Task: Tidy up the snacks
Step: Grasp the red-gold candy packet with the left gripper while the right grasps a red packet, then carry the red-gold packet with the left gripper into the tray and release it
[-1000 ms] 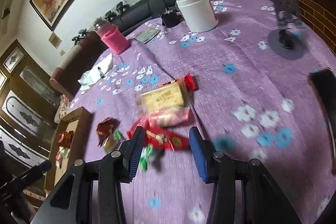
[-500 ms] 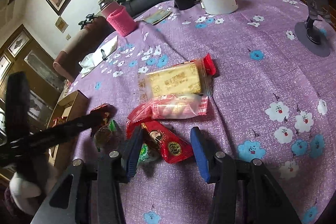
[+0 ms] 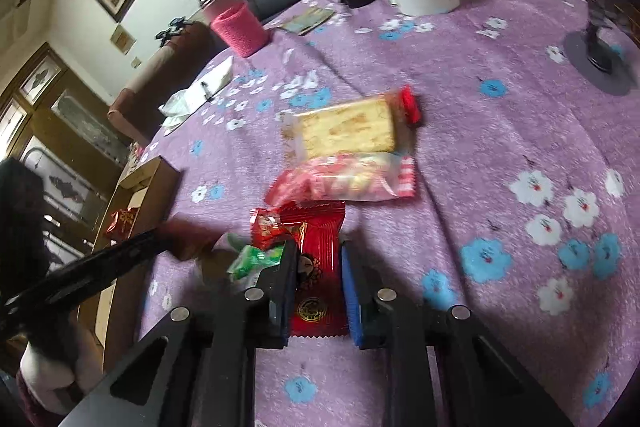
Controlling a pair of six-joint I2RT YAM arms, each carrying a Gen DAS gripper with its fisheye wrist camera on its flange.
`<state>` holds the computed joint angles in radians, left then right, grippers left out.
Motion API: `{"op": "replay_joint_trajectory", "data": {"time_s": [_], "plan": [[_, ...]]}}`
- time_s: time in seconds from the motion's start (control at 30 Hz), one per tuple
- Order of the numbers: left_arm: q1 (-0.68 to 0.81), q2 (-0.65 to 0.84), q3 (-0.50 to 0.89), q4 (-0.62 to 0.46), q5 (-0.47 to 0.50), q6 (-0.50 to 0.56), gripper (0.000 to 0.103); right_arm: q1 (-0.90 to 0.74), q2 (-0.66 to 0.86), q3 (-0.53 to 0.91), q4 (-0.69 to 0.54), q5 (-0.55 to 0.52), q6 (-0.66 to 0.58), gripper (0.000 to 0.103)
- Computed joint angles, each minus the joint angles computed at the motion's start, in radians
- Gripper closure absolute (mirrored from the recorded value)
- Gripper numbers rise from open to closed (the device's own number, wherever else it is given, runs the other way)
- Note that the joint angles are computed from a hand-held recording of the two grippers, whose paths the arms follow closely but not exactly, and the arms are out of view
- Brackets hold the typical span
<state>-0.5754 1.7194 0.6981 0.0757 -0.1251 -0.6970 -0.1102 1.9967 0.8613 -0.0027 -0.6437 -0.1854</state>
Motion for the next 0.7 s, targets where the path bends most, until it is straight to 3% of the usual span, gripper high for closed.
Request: {"op": "replay_joint_trajectory", "data": {"time_s": [0.13, 0.27, 0.37, 0.47, 0.7], "plan": [[-0.013, -0.033, -0.048, 0.028, 0.035, -0.014, 0.093, -0.021, -0.034, -0.041, 0.026, 0.044, 0.017, 0.081], [-0.011, -0.028, -0.047, 0.041, -0.003, -0.012, 0.056, -0.022, -0.042, -0.063, 0.050, 0.059, 0.014, 0.081], [-0.030, -0.010, -0.030, 0.044, -0.035, 0.021, 0.051, -0.014, -0.037, -0.062, 0.059, 0.072, 0.003, 0.080], [-0.062, 0.051, 0.022, 0.038, -0.076, 0.081, 0.038, -0.014, -0.032, -0.056, 0.057, 0.071, -0.003, 0.080], [-0.110, 0.092, 0.045, 0.050, -0.036, 0.164, 0.038, -0.002, -0.028, -0.051, 0.070, 0.085, -0.001, 0.079]]}}
